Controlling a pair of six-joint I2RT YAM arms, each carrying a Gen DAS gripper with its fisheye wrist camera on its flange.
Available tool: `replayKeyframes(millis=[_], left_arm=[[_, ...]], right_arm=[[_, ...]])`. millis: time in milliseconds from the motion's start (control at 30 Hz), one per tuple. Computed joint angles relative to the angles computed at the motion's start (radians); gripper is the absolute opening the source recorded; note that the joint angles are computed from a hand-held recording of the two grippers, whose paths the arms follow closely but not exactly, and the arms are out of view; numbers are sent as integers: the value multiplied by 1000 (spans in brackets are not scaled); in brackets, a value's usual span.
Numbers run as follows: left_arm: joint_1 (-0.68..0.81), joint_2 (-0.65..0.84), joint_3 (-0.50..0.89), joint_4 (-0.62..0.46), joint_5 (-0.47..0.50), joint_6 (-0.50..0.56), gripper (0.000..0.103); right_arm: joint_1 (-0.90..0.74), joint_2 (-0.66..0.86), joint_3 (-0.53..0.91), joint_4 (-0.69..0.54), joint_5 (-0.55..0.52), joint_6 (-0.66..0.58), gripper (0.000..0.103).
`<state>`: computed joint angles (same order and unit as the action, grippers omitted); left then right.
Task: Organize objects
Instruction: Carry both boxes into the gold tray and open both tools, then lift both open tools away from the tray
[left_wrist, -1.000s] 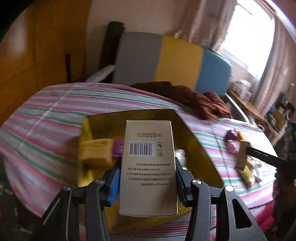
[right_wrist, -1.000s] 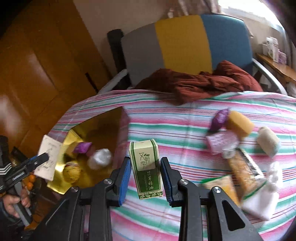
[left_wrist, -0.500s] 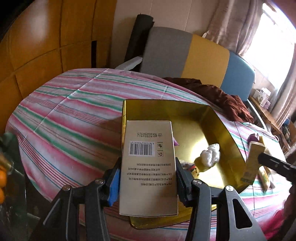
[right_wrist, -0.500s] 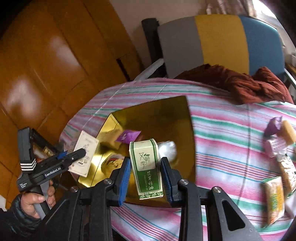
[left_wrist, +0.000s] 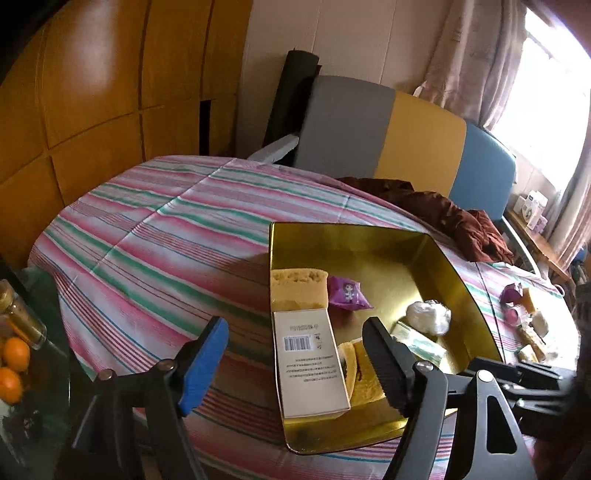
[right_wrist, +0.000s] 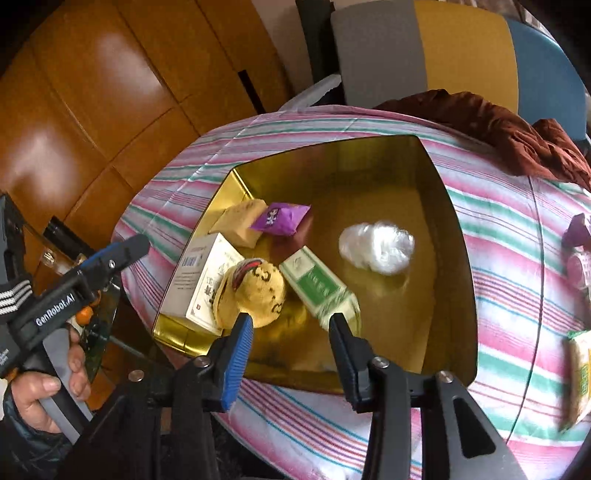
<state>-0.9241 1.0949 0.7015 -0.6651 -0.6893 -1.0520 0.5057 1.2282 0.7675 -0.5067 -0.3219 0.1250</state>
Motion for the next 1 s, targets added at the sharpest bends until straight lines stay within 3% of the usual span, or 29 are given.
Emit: replayKeyframes(millis=[133,633,1000], left_arm=[[-40,26,36,-39,-56,-15,83],[-128,106,109,-101,-129,-44,84],[-186,199,182,-142,-169,-37,85]], right_arm=[[14,-37,-14,-13,24,16,45],[78,-105,-38,-5,174,48,47],[43,-123,-58,5,199,61,48]])
